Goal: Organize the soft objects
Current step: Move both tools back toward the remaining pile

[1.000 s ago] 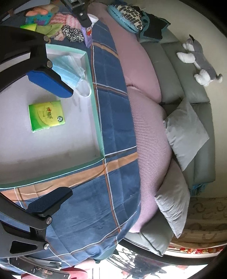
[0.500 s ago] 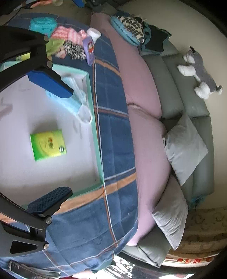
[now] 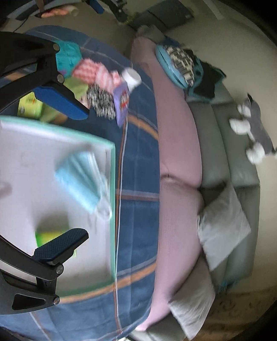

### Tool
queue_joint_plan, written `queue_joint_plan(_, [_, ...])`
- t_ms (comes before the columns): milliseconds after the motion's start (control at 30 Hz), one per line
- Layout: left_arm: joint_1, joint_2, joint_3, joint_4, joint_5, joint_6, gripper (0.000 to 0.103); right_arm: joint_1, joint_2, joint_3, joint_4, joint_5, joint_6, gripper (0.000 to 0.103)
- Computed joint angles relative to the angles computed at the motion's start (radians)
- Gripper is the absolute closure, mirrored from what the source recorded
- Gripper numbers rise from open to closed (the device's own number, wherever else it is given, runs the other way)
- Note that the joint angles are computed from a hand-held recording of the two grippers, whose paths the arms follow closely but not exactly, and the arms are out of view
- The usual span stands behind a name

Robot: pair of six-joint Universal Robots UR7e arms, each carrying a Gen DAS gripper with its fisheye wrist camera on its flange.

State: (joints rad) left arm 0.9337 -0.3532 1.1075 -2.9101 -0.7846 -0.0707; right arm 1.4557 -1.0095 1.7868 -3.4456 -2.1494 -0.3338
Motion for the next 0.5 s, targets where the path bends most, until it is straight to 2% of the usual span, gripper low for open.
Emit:
queue_joint_plan(100, [0.004,0.000,0.004,-0.023,0.029,0.040,0.003,0.017,0.031,-0.026,0.033,0.025,-0.014,0.000])
queue_joint_plan(233, [0.016,0.006,-0.012,0.005,0.043,0.052,0.003,0.027,0.065,-0.056,0.093,0.063,-0.015,0.000])
queue_joint_plan(500, [0.051,0.041,-0.104,0.149,-0.042,0.011,0.003,0.030,0.116,-0.111,0.189,0.087,-0.002,0.000])
